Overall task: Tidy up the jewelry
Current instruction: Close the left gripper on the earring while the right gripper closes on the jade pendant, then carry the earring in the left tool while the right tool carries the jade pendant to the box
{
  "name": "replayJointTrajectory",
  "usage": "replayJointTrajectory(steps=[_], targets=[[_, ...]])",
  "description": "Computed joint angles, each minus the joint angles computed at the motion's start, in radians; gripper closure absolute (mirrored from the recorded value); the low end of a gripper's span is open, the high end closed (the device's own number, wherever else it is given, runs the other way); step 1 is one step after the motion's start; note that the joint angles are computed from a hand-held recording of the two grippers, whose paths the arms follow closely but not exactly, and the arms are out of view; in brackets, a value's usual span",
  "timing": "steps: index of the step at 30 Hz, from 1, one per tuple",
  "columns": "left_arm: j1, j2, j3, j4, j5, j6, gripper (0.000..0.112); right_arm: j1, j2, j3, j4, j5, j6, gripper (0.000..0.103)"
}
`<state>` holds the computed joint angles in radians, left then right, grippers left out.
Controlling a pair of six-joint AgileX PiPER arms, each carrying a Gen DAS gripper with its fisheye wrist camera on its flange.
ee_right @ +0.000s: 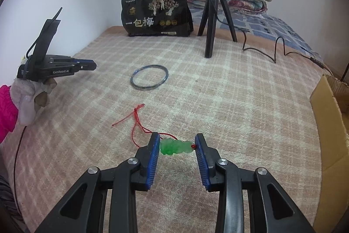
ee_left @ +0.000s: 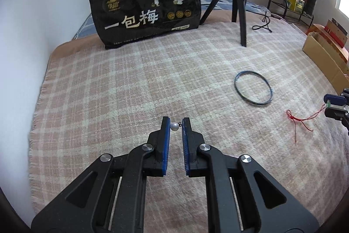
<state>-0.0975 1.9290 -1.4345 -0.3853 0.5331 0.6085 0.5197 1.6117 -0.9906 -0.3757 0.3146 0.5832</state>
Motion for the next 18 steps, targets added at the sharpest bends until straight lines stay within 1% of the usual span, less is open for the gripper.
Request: replayJointTrajectory(steps=[5,11,18], targets=[[-0.017,-0.076,0.042,0.013,0.014,-0.009,0.103,0.027,-0.061,0.003,-0.047,0.042,0.045,0.07],[-0.056,-0.177,0.07,0.021,0.049,-0.05,0.103,0.047,-0.147,0.007,-0.071,0.096,0.074,0.07],[-0.131,-0.288,0.079,0.027,0.089,-0.114,0.103,0.07,-0.296,0.017,-0.078,0.198,0.056,0.07]])
